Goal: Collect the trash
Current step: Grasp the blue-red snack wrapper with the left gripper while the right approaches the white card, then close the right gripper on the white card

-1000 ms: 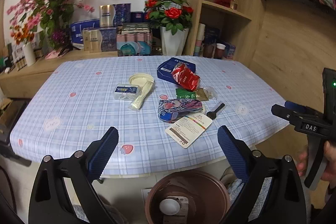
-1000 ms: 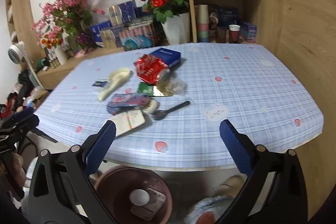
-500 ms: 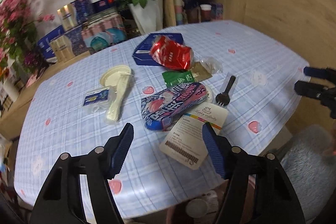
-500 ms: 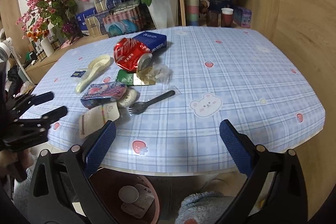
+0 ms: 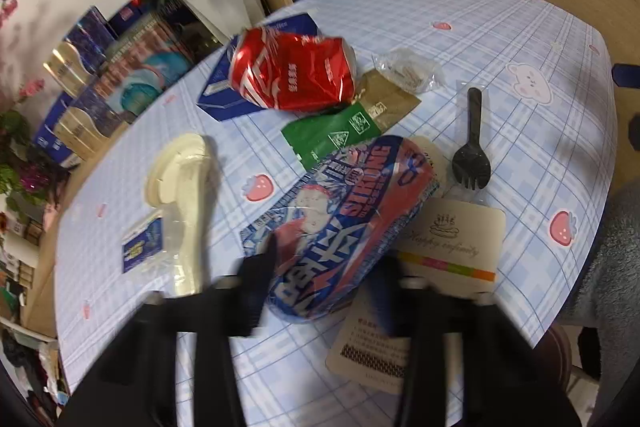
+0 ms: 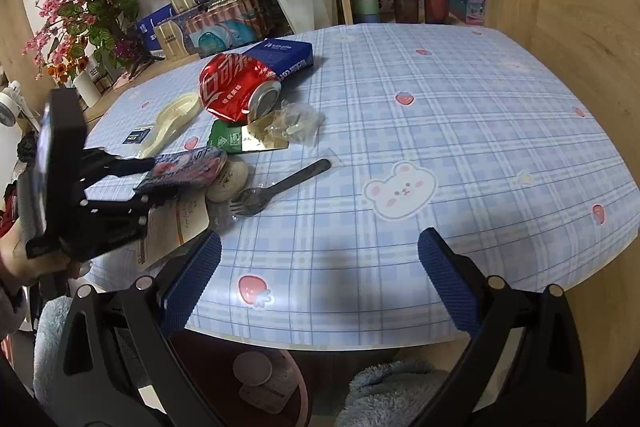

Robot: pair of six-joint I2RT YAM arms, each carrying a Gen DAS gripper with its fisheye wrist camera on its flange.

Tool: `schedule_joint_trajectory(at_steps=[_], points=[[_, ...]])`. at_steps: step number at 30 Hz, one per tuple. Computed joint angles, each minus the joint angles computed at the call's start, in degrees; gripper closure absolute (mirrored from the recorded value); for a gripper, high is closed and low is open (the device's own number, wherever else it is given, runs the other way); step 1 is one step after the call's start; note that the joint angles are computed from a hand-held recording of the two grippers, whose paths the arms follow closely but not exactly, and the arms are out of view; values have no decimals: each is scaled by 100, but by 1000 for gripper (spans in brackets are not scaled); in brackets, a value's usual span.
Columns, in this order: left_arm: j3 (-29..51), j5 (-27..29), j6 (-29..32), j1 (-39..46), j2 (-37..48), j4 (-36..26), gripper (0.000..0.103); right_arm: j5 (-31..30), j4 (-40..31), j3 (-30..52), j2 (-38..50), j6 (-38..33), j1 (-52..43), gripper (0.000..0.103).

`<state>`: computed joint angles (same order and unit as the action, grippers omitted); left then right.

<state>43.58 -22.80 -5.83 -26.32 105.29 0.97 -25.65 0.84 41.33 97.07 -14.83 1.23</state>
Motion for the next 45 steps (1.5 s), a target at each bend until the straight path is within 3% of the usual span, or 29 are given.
schedule_joint_trajectory(at_steps=[1, 4, 12, 18, 21, 28, 32, 36, 40, 45], points=[[-52, -96, 16, -6, -34, 104, 84, -15, -8, 33, 48, 7, 12, 6], [-266, 137, -35, 125, -335, 294, 93, -64, -21, 72, 162, 68, 67, 6], [-1044, 316, -512, 550, -1809, 636, 96, -230, 80, -51, 332, 262, 514, 6], [-1622, 502, -1284, 697, -3267, 288, 96, -392, 146, -2, 661, 534, 1187, 8], [-1952, 337, -1650, 604, -4006, 21, 96, -371, 192, 133, 902, 722, 1602, 16], [-2630, -287, -2459, 230, -5382, -763, 96, -64, 507, 402, 1251, 1468, 2259, 21], [-2940, -303, -2762, 236, -6004, -1095, 96, 230, 635, 585, 1403, 1697, 2425, 27], [-3184, -419, -3116, 92, -6548, -1433, 96, 570, 502, 826, 1513, 1697, 2557, 49], [-3371, -527, -3422, -94, -6964, -1685, 96, 375, 165, 1022, 1437, 1772, 2448, 76], [-3467, -750, -3764, -444, -7219, -1963, 96, -65, 252, 840, 929, 1864, 2266, 92]])
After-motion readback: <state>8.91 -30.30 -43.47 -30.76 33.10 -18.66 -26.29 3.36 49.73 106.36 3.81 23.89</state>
